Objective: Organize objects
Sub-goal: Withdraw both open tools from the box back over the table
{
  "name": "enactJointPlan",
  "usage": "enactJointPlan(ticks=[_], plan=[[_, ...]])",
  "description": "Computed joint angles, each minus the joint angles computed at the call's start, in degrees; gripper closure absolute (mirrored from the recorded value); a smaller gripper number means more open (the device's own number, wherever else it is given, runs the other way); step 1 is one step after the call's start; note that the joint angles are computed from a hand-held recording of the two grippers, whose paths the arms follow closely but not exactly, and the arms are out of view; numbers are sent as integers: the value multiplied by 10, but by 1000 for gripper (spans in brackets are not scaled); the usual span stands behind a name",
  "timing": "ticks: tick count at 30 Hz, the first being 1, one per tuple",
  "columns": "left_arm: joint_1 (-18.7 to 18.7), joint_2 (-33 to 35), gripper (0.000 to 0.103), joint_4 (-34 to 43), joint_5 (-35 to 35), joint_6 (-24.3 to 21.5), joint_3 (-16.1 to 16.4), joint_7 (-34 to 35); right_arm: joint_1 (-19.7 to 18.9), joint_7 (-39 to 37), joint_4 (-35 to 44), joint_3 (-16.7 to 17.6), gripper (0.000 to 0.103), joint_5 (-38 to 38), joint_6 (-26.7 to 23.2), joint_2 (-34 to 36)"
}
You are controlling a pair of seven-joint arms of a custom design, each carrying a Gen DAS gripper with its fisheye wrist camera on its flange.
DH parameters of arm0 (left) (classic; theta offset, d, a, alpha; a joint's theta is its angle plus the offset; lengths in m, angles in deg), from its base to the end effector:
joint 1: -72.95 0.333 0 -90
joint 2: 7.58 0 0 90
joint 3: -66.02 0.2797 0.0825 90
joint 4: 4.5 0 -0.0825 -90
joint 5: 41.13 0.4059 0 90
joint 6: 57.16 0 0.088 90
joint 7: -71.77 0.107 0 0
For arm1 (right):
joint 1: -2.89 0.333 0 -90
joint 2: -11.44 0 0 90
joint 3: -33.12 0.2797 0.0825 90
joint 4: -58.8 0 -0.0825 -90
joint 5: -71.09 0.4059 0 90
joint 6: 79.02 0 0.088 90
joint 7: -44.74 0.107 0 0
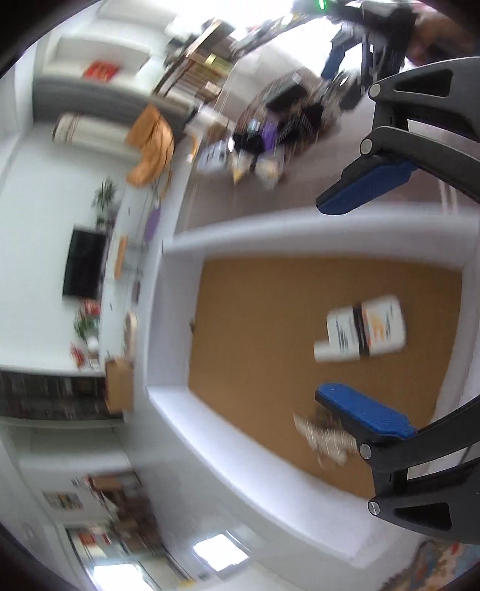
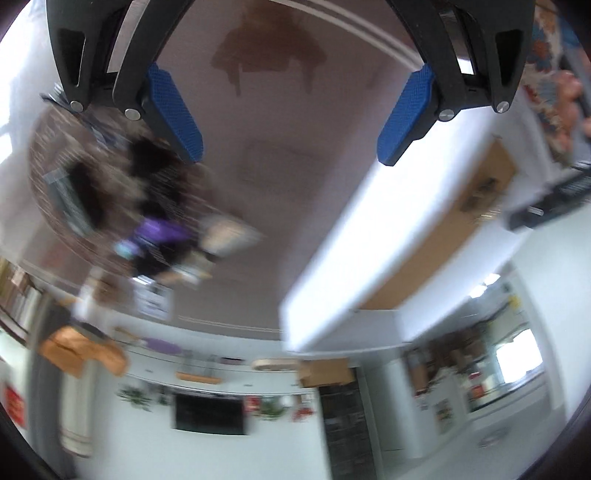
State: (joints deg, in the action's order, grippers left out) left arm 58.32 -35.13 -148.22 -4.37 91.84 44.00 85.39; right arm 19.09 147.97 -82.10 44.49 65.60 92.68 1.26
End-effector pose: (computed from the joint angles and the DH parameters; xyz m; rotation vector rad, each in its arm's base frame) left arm 0.3764 -0.2972 0.4499 -1.9420 1.5702 -0.7746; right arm 0.4663 0.2518 0.3952 -2.0388 1.4263 -0.4800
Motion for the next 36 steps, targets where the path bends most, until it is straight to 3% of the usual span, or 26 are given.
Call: enactJointPlan(ticks=[2, 4, 7, 10, 14, 17, 20, 21, 23, 26, 30, 36], plan=[[-2, 52, 10, 50, 16, 27, -14, 9, -71, 67, -37, 26, 7, -91, -2, -17], [-14, 101, 10, 90, 28, 57, -23, 19, -117, 112, -67, 36, 7, -145, -12, -29], [-45, 191, 8, 162, 27, 86, -24, 53, -142, 138, -96, 21, 7, -160, -2, -33], [-80, 306, 8, 254, 47, 80, -21, 61, -162, 155, -107, 15, 7, -166, 19, -30], [-132, 409, 8, 345, 108, 28, 10, 35, -171, 125, -111, 0, 7, -151, 45, -21], [-161, 463, 8, 392, 113, -4, 38, 43, -172, 94, -110, -7, 7, -131, 60, -9], [-176, 489, 8, 410, 96, -12, 64, 48, -107, 14, -137, -64, 7, -41, 76, -25], [-181, 507, 8, 428, 87, -21, 72, 52, -106, 10, -137, -64, 7, -37, 76, -26], [-187, 523, 8, 442, 69, -27, 83, 57, -118, 0, -131, -49, 4, -27, 72, -20], [-202, 528, 8, 449, 80, -37, 104, 42, -175, 27, -117, 11, 0, -65, 54, -11], [-212, 540, 8, 463, 95, -57, 112, 53, -174, 28, -119, 10, 0, -65, 56, -11], [-213, 534, 0, 454, 107, -44, 113, 49, -171, 27, -119, 7, 0, -64, 54, -13]])
